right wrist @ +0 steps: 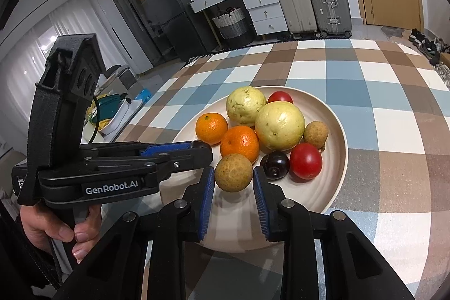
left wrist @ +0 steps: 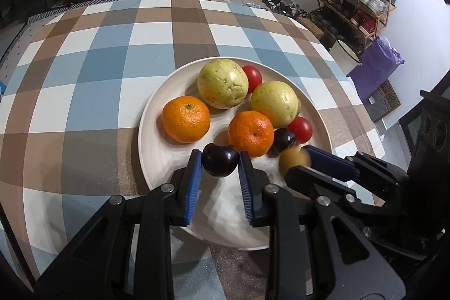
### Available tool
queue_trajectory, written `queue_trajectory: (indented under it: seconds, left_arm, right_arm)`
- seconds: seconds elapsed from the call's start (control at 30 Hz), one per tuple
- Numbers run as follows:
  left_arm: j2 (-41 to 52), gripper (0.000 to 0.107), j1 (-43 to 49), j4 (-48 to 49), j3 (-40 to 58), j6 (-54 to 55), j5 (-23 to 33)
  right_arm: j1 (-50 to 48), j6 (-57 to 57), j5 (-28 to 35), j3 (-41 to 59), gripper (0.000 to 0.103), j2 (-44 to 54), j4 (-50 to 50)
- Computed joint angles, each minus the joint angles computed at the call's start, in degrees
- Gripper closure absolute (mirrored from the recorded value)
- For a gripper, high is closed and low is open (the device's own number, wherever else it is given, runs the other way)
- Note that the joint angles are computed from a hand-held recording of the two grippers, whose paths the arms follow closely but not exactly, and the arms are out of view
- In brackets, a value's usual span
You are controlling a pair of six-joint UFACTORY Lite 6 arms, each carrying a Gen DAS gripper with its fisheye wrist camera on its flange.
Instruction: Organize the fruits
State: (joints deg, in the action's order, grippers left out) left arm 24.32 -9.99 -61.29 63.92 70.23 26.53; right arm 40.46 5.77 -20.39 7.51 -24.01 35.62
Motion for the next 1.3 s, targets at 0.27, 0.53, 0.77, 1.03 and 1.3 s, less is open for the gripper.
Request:
queue_trajectory:
  seconds: [0.27, 0.53, 0.77, 1.03, 1.3]
  left_arm:
    - [-2.6, 0.083, 0.8, -0.1, -1.6, -0.1, -0.2]
    - [-9.7, 0.083, 2.8, -2.0, -7.0, 2.6, -0.4]
    - [-20.8, 0.083, 4.0, -3.7, -15.5, 6.3, -2.6]
    - [-34.6, 0.072, 7.3, -3.7, -23.9, 7.6, 0.7]
    - [-49.5, 0.041, 14.1, -7.0, -32.9, 10.3, 3.8]
  right_arm:
    - [1.1, -5.5, -0.9, -0.2, 0.066, -1.4, 5.8]
    - [8.3, -26.2, -3.8, -2.3, 0.066, -10.3, 31.0]
    - [21.4, -42.8, -14.5, -3.1, 0.065, -18.4, 53.9]
    - [41.6, -43.2, -34.2, -1.4, 0.060, -20.1, 64.5]
    - [61.0, -37.5, -52.2, 1.3, 0.049, -14.9, 70.7]
